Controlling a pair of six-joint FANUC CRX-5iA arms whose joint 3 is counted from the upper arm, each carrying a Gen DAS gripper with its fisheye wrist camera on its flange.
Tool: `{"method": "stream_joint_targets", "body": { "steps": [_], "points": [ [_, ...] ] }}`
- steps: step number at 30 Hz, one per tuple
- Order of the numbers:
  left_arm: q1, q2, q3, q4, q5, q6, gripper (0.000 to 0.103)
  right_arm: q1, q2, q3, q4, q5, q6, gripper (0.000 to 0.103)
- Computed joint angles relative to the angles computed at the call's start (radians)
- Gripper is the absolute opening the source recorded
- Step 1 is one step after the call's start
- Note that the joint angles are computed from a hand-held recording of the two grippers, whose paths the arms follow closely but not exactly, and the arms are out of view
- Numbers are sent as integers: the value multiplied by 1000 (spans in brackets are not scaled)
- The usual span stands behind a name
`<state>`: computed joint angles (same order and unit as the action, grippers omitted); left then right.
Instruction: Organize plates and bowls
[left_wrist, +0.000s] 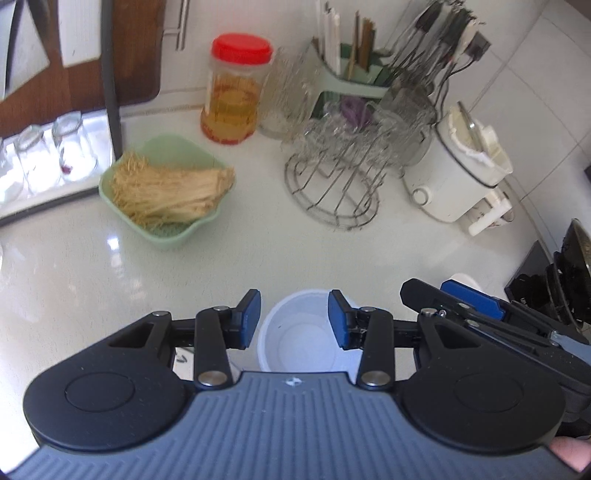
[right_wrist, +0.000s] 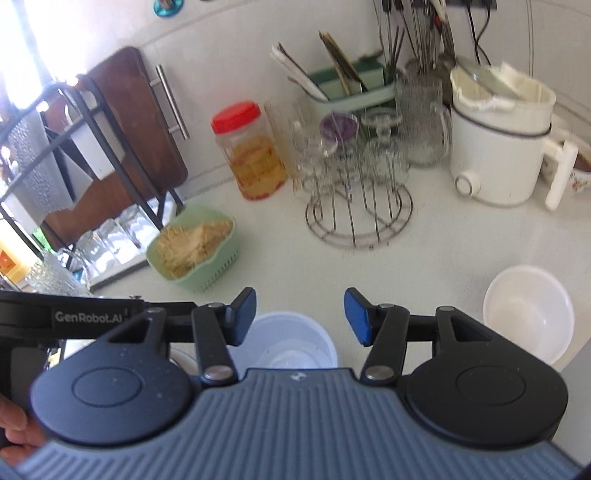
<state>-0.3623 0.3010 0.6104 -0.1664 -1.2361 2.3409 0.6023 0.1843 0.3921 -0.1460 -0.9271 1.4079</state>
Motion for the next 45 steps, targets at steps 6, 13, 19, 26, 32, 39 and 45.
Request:
{"method": "stream_joint_targets", "body": {
  "steps": [6,13,19,26,32,39,45],
  "points": [
    [-6,11,66,-6,-24,1,46,-10,-17,20,-13,2,5,56],
    [-32,19,132,-45,-40,-35,46,-14,-44,13,2,40,8,56],
    [-52,44,180,-68,-58,-55,46,-18,-71,-18,15,64,22,56],
    [-60,71,224,-64,-54,-83,46,-28,-108,-54,34,85,6,56],
    [-73,96,259,-60,-55,-88,46,-34,-126,-85,76,107,-39,56],
    [-79,134,315,-57,-74,-112,46,-46,-161,-130,109,133,-50,56],
    [-95,175,373,-56,-92,-120,46,-74,-165,-130,101,111,-40,56]
  ]
}}
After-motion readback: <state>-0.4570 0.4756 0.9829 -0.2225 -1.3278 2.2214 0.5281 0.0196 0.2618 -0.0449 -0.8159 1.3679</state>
